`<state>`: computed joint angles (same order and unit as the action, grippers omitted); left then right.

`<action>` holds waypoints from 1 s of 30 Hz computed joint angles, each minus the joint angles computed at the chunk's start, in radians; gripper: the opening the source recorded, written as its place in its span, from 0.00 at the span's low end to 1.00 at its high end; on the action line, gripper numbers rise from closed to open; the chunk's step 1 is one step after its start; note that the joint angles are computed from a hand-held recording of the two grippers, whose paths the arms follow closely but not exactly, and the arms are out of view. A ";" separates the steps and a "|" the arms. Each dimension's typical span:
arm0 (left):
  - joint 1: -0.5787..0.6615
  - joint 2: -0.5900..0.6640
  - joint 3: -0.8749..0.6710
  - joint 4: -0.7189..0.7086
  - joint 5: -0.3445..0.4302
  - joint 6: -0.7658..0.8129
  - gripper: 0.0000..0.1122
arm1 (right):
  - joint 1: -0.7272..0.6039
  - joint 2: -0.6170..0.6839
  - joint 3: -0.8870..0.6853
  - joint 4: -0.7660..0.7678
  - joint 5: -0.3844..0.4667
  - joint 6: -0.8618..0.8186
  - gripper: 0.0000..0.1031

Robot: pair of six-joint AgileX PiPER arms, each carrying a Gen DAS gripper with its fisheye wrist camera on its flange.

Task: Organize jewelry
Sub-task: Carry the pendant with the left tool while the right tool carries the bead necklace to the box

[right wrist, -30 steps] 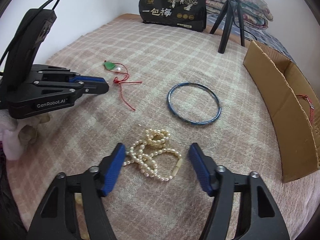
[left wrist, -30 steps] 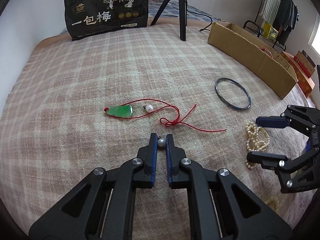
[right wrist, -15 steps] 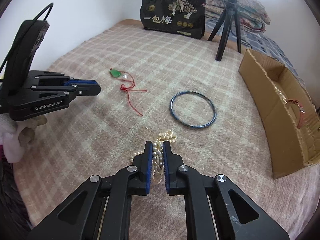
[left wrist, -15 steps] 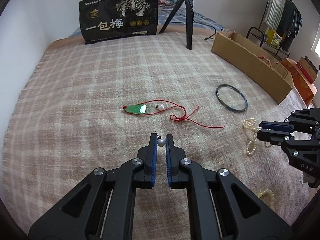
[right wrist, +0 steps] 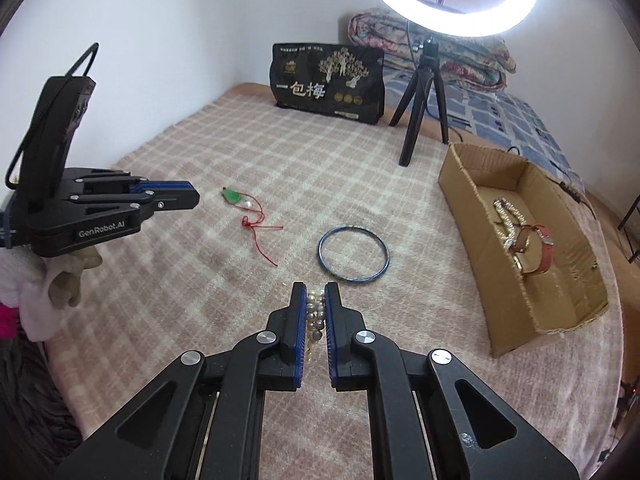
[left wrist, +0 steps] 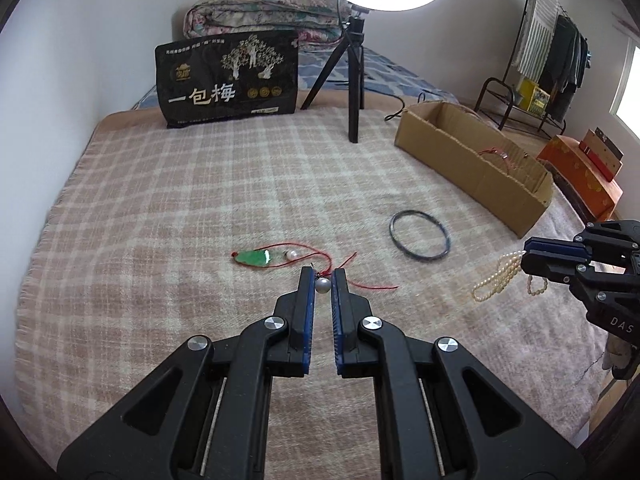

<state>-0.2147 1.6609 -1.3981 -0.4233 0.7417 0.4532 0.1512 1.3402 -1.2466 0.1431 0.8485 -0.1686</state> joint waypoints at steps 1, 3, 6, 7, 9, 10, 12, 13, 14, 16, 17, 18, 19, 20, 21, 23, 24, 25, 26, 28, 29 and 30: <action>-0.004 -0.003 -0.003 -0.003 0.003 -0.002 0.05 | -0.008 -0.009 -0.005 0.006 0.005 -0.006 0.07; -0.017 -0.011 -0.009 -0.001 0.005 -0.013 0.05 | -0.027 -0.029 -0.010 0.013 0.010 -0.014 0.07; -0.039 -0.014 -0.023 0.008 0.008 -0.037 0.05 | -0.073 -0.056 -0.020 0.034 0.024 -0.032 0.07; -0.045 -0.013 -0.031 0.007 0.010 -0.044 0.05 | -0.090 -0.062 -0.025 0.038 0.030 -0.035 0.07; -0.060 -0.011 -0.042 0.009 0.010 -0.056 0.05 | -0.139 -0.078 -0.034 0.059 0.042 -0.054 0.07; -0.067 -0.013 -0.045 0.011 0.009 -0.061 0.05 | -0.163 -0.084 -0.039 0.072 0.048 -0.065 0.07; -0.085 -0.010 -0.058 0.015 0.010 -0.075 0.05 | -0.222 -0.100 -0.047 0.102 0.058 -0.092 0.07; -0.093 -0.009 -0.063 0.018 0.010 -0.081 0.05 | -0.254 -0.104 -0.055 0.121 0.065 -0.109 0.07; -0.102 -0.008 -0.068 0.022 0.009 -0.090 0.05 | -0.294 -0.108 -0.063 0.146 0.070 -0.130 0.07; -0.117 -0.004 -0.078 0.030 0.008 -0.105 0.05 | -0.354 -0.110 -0.074 0.180 0.076 -0.161 0.07; -0.125 -0.001 -0.085 0.032 0.009 -0.111 0.05 | -0.386 -0.107 -0.082 0.198 0.077 -0.177 0.07; -0.132 0.003 -0.093 0.036 0.011 -0.118 0.05 | -0.418 -0.103 -0.088 0.216 0.076 -0.192 0.07; -0.140 0.007 -0.102 0.043 0.012 -0.128 0.05 | -0.443 -0.099 -0.094 0.231 0.075 -0.202 0.07; -0.149 0.013 -0.115 0.049 0.015 -0.138 0.05 | -0.467 -0.094 -0.100 0.245 0.074 -0.210 0.07; -0.156 0.017 -0.127 0.052 0.018 -0.146 0.05 | -0.490 -0.087 -0.109 0.257 0.073 -0.218 0.07; -0.171 0.032 -0.164 0.061 0.025 -0.170 0.05 | -0.532 -0.071 -0.125 0.286 0.070 -0.236 0.07; -0.177 0.044 -0.191 0.062 0.033 -0.181 0.05 | -0.548 -0.067 -0.129 0.298 0.069 -0.244 0.07; -0.183 0.057 -0.219 0.062 0.043 -0.191 0.05 | -0.561 -0.059 -0.135 0.308 0.066 -0.249 0.07; -0.190 0.071 -0.250 0.062 0.054 -0.200 0.05 | -0.572 -0.050 -0.141 0.314 0.061 -0.252 0.07; -0.208 0.095 -0.304 0.074 0.062 -0.224 0.05 | -0.591 -0.034 -0.149 0.328 0.056 -0.263 0.07; -0.221 0.116 -0.345 0.082 0.071 -0.242 0.05 | -0.600 -0.023 -0.150 0.335 0.048 -0.267 0.07; -0.230 0.134 -0.380 0.086 0.079 -0.254 0.05 | -0.604 -0.016 -0.148 0.339 0.041 -0.268 0.07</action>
